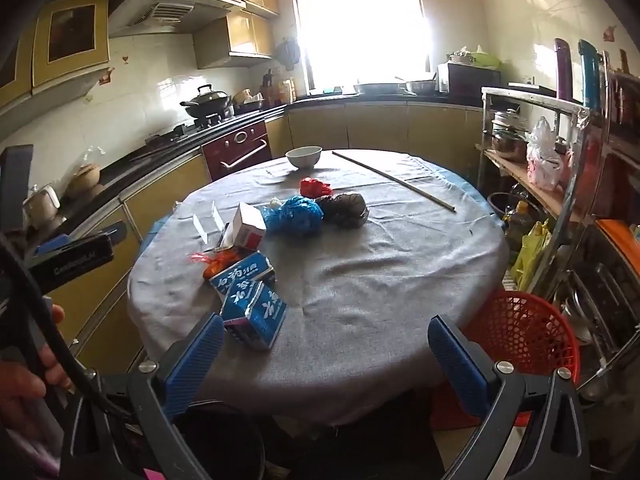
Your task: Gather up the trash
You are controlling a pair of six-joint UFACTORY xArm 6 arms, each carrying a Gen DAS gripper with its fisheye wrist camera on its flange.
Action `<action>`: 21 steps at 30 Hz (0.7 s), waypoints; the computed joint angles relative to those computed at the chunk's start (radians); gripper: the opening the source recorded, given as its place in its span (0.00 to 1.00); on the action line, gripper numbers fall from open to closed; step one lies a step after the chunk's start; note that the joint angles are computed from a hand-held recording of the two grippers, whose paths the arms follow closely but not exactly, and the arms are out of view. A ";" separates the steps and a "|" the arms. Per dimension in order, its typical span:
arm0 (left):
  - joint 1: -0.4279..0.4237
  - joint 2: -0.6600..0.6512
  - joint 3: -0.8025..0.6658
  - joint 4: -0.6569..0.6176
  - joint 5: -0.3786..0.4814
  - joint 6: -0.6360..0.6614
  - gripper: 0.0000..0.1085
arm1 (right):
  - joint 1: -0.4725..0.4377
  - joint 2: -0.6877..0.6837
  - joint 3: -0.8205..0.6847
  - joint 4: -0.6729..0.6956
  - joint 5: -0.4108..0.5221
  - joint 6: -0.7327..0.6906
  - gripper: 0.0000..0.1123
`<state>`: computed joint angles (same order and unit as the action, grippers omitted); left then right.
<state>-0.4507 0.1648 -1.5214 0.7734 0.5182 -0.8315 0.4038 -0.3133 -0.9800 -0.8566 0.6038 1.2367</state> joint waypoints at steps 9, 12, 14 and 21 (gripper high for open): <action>0.005 0.003 0.006 -0.015 0.004 0.007 0.95 | -0.041 0.038 -0.046 0.084 -0.010 -0.061 0.92; 0.007 0.007 0.005 -0.021 0.005 0.009 0.95 | -0.050 0.062 -0.068 0.086 -0.035 -0.080 0.92; 0.008 0.011 0.003 -0.025 0.008 0.011 0.95 | -0.052 0.078 -0.090 0.114 -0.042 -0.115 0.92; 0.014 0.014 0.004 -0.026 0.012 0.004 0.95 | -0.044 0.124 -0.151 0.190 -0.039 -0.214 0.92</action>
<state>-0.4367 0.1785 -1.5170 0.7473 0.5305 -0.8280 0.3603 -0.1890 -1.1311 -0.6663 0.5644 1.0226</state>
